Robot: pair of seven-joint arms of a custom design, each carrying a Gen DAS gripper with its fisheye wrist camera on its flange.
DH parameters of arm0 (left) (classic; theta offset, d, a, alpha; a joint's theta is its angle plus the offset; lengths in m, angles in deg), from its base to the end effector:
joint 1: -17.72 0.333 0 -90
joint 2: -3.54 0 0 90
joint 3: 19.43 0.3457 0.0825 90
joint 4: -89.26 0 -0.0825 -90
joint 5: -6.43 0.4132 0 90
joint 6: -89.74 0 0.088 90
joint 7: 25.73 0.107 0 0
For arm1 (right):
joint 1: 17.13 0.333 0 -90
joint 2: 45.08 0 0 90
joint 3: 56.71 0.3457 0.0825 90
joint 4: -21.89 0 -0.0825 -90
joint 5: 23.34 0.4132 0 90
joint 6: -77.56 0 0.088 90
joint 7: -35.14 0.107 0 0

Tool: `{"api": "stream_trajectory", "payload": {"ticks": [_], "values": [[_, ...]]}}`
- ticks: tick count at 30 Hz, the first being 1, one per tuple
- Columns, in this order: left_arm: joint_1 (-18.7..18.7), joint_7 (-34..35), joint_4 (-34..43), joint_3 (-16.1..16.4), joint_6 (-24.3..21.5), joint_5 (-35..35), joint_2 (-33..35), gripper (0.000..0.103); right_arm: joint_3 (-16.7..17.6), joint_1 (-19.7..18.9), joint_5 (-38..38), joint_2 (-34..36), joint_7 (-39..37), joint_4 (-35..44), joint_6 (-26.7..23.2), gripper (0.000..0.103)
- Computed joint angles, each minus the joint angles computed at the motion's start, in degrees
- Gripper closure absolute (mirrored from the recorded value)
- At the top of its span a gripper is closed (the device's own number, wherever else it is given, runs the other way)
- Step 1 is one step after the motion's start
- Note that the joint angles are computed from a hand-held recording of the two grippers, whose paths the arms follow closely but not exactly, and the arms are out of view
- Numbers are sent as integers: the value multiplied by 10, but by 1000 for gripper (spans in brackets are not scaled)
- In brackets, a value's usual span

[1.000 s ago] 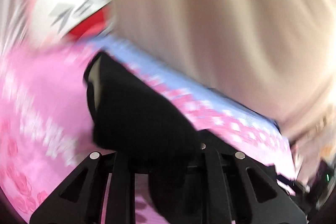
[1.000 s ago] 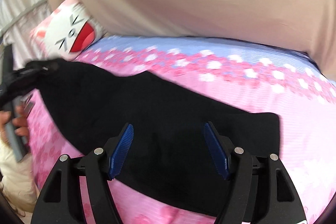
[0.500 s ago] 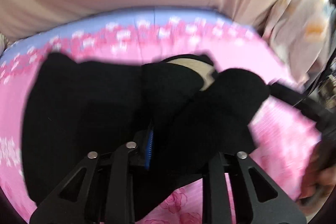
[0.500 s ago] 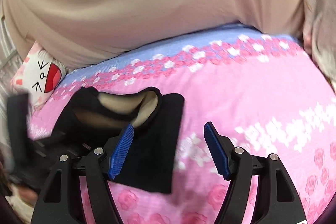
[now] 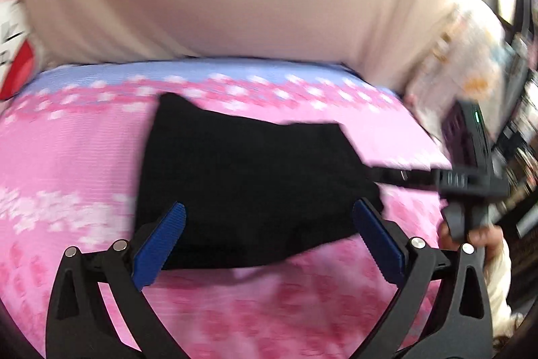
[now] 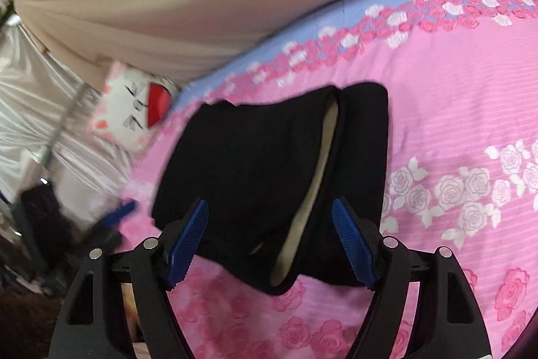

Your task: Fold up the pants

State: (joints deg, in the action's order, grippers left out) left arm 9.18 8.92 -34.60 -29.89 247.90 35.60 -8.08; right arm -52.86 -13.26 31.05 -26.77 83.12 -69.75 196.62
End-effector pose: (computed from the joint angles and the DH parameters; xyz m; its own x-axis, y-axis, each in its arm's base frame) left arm 0.5222 -0.2092 0.5893 0.1261 -0.9692 0.2115 -0.6363 -0.2426 -0.7323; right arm 0.7033 0.1310 0.5014 0.4950 -0.6249 -0.6037 -0.8487 -0.1989 -0.4900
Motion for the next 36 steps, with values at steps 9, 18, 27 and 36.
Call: {"api": "stream_trajectory", "payload": {"ticks": [9, 18, 27, 36], "values": [[53, -101, -30, 6, -3, 43, -34, 5, 15, 34, -47, 31, 23, 40, 31, 87], [78, -172, 5, -15, -55, 164, -33, 5, 4, 55, -36, -45, -53, 10, 164, 88], [50, -121, 8, 6, -75, 87, 14, 5, 3, 57, -106, -44, 36, -63, 288, 77], [40, -112, 32, 5, -115, 104, 61, 5, -11, 104, -174, 63, 35, 57, 189, 89]]}}
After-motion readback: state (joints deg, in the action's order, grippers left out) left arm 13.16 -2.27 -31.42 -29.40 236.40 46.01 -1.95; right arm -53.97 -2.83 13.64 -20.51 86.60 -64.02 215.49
